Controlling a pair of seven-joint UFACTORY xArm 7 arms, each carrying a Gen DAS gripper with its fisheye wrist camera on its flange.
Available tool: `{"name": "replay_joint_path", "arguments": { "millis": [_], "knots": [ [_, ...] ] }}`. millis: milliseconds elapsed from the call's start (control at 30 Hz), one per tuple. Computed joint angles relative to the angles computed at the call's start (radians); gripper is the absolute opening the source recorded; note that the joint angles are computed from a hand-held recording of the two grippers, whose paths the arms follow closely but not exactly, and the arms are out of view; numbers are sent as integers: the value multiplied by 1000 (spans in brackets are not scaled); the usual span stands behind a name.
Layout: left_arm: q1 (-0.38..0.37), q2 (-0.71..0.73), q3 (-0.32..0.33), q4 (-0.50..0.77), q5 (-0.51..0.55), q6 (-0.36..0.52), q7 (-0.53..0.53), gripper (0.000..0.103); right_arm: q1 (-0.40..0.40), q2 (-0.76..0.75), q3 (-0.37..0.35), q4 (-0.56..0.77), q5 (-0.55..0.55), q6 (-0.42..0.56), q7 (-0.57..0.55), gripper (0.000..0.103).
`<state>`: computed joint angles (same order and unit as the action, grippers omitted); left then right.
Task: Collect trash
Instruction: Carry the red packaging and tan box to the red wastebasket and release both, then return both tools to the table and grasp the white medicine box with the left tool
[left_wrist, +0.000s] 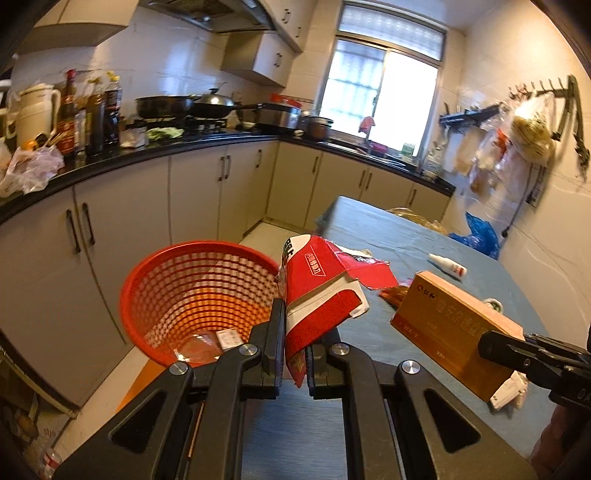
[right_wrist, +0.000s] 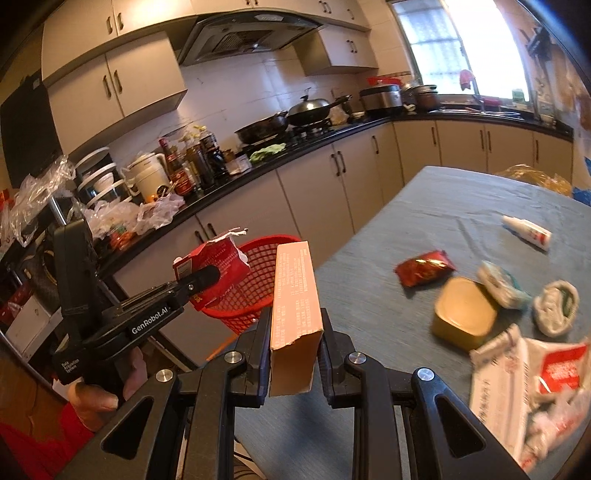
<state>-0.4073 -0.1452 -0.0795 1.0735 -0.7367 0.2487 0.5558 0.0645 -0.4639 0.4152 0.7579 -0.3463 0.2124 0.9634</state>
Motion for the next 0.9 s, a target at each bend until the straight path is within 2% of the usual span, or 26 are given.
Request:
{"name": "replay_joint_path", "arguments": {
  "millis": [133, 333, 467, 567, 800, 833, 900],
  "knots": [
    [24, 33, 13, 23, -9, 20, 0, 9, -8, 115, 6, 93, -21, -3, -3, 23],
    [81, 84, 5, 68, -19, 59, -7, 9, 62, 303, -60, 258, -49, 21, -19, 23],
    [113, 111, -11, 96, -1, 74, -29, 9, 98, 410, -96, 367, -100, 53, 14, 24],
    [132, 130, -22, 109, 42, 63, -62, 9, 136, 487, -130, 442, -88, 80, -6, 24],
    [173, 208, -40, 190, 133, 105, -143, 10, 214, 618, -216, 581, -54, 160, -54, 25],
    [179, 217, -44, 200, 142, 110, -153, 13, 217, 631, -222, 594, -23, 163, -82, 29],
    [190, 234, -51, 220, 150, 118, -165, 27, 231, 635, -243, 595, 7, 156, -102, 30]
  ]
}}
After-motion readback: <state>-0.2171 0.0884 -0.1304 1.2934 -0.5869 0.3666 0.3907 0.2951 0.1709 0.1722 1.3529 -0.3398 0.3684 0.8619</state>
